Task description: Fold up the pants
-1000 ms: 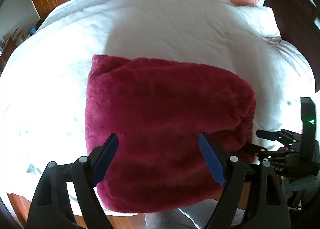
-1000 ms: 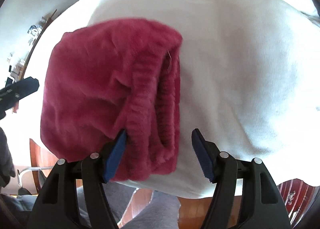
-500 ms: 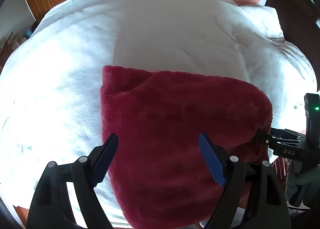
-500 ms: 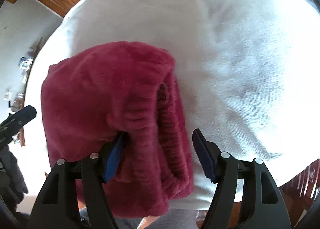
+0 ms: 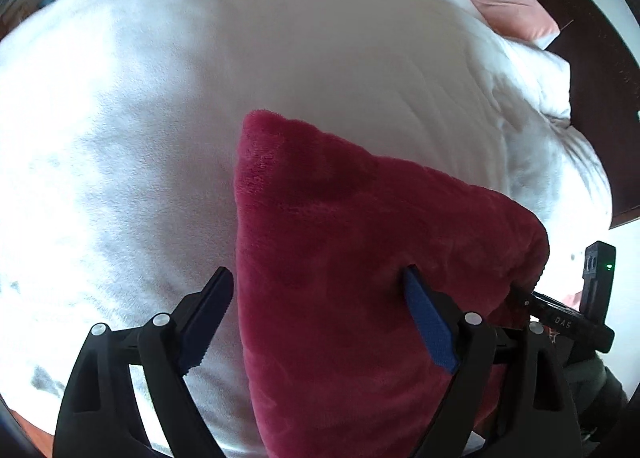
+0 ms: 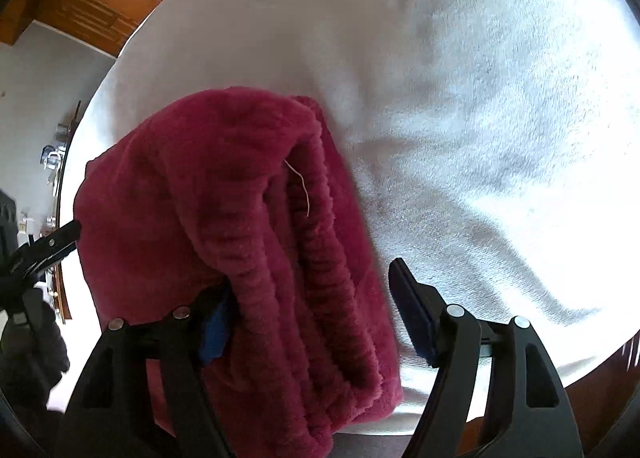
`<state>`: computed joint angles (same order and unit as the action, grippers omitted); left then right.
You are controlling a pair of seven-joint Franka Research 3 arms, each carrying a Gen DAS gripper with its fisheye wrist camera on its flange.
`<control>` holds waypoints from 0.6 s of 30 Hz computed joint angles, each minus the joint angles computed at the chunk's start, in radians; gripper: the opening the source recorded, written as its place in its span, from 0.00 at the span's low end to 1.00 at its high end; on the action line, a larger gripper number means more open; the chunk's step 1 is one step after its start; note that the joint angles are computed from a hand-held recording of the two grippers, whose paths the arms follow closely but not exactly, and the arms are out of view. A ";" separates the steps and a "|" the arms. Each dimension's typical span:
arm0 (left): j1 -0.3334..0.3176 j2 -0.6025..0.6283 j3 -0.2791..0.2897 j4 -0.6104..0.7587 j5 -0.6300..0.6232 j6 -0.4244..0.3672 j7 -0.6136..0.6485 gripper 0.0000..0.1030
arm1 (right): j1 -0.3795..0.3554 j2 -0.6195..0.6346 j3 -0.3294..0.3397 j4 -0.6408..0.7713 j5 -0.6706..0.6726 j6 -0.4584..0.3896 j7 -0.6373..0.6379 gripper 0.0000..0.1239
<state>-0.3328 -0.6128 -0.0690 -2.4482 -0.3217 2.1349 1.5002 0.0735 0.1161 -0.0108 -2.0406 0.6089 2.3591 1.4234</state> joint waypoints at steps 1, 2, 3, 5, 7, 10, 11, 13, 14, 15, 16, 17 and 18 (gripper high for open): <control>-0.004 0.005 0.007 0.003 -0.004 -0.004 0.015 0.83 | -0.002 0.000 -0.001 0.007 -0.002 -0.005 -0.011 0.59; -0.006 0.010 0.012 0.005 -0.009 -0.004 0.029 0.83 | -0.002 -0.002 0.001 0.006 0.004 -0.003 -0.022 0.59; -0.010 0.014 0.018 0.007 -0.017 -0.005 0.045 0.83 | -0.007 -0.003 0.001 0.012 0.026 -0.010 -0.041 0.59; -0.013 0.029 0.028 0.014 -0.041 -0.007 0.070 0.83 | -0.017 -0.015 -0.004 0.020 0.058 -0.033 -0.064 0.59; -0.011 0.036 0.038 0.017 -0.068 -0.016 0.090 0.83 | -0.026 -0.017 -0.007 0.036 0.094 -0.058 -0.086 0.59; 0.005 0.030 0.040 0.012 -0.083 -0.036 0.103 0.83 | -0.034 -0.020 -0.009 0.048 0.144 -0.085 -0.129 0.60; 0.011 0.024 0.041 0.010 -0.085 -0.044 0.106 0.83 | -0.032 -0.037 -0.008 0.044 0.141 -0.097 -0.124 0.60; 0.019 0.008 0.041 0.005 -0.088 -0.057 0.110 0.83 | -0.028 -0.041 -0.008 0.050 0.144 -0.104 -0.136 0.62; 0.022 -0.002 0.044 0.000 -0.089 -0.064 0.115 0.83 | -0.025 -0.038 -0.007 0.044 0.151 -0.097 -0.149 0.66; 0.024 -0.008 0.045 -0.003 -0.093 -0.068 0.116 0.83 | -0.022 -0.036 -0.006 0.044 0.150 -0.094 -0.152 0.67; 0.026 -0.016 0.046 -0.006 -0.095 -0.076 0.116 0.83 | -0.018 -0.027 -0.005 0.047 0.141 -0.090 -0.148 0.67; 0.027 -0.024 0.047 -0.011 -0.099 -0.082 0.116 0.83 | -0.013 -0.016 -0.002 0.050 0.131 -0.085 -0.138 0.67; 0.027 -0.027 0.049 -0.015 -0.104 -0.084 0.119 0.83 | -0.010 0.002 0.000 0.057 0.124 -0.083 -0.128 0.67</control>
